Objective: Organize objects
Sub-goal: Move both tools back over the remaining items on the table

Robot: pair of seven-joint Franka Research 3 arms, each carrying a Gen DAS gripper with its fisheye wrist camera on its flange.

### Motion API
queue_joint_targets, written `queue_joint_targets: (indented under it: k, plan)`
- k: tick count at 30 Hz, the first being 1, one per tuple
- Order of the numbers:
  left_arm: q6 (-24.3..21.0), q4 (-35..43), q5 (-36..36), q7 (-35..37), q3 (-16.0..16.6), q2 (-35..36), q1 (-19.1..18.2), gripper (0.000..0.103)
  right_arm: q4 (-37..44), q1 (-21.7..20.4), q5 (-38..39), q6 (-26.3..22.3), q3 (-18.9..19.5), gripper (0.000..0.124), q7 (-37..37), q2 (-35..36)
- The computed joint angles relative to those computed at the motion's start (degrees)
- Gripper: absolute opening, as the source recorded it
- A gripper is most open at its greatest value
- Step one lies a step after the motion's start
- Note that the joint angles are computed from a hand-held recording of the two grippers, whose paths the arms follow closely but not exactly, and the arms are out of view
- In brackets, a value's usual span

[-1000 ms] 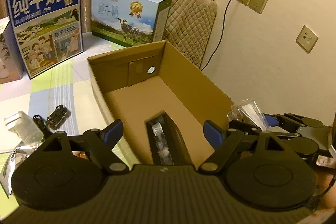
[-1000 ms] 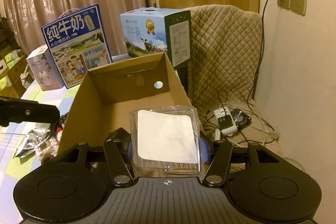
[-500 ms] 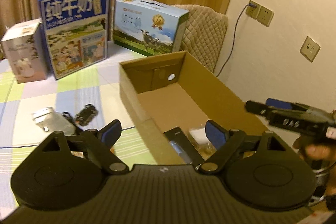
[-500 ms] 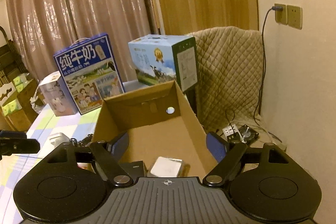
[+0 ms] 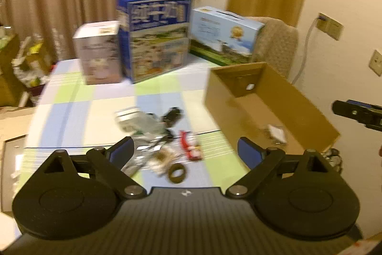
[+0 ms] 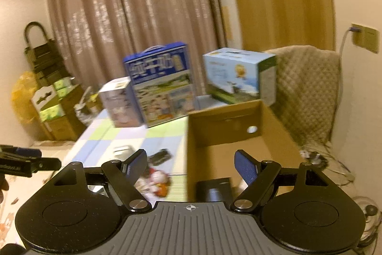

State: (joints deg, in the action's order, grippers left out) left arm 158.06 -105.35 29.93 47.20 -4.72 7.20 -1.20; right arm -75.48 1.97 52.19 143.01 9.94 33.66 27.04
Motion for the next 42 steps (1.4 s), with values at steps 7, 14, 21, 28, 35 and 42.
queue_joint_targets:
  k: [7, 14, 21, 28, 35, 42]
  plan:
    - [-3.43, -8.77, 10.44, -7.81, 0.56, -8.82, 1.86, 0.096, -8.03, 1.38, 3.77, -1.65, 1.07, 0.078, -4.65, -4.99]
    - [-6.65, -15.49, 11.96, -10.68, -1.11, -16.25, 4.93, 0.102, -14.26, 3.40, 6.39, -3.88, -0.24, 0.078, -8.78, -8.94]
    - [-6.52, -23.08, 12.44, -12.59, -2.52, -23.71, 6.89, 0.102, -19.03, 5.90, 6.97, -2.48, -1.41, 0.078, -11.70, -11.68]
    - [-2.22, -26.60, 14.61, -14.30, -3.36, -25.04, 10.02, 0.102, -23.84, 7.75, 6.95, 0.78, -1.93, 0.078, -15.25, -14.19]
    - [3.42, -26.73, 17.59, -14.15, -3.10, -21.34, 11.45, 0.102, -24.78, 8.79, 6.46, 2.11, -2.41, 0.078, -15.83, -13.33]
    - [6.71, -22.19, 18.53, -13.59, -1.81, -13.56, 10.97, 0.102, -18.85, 8.99, 5.14, 6.01, -0.77, 0.078, -15.56, -6.44]
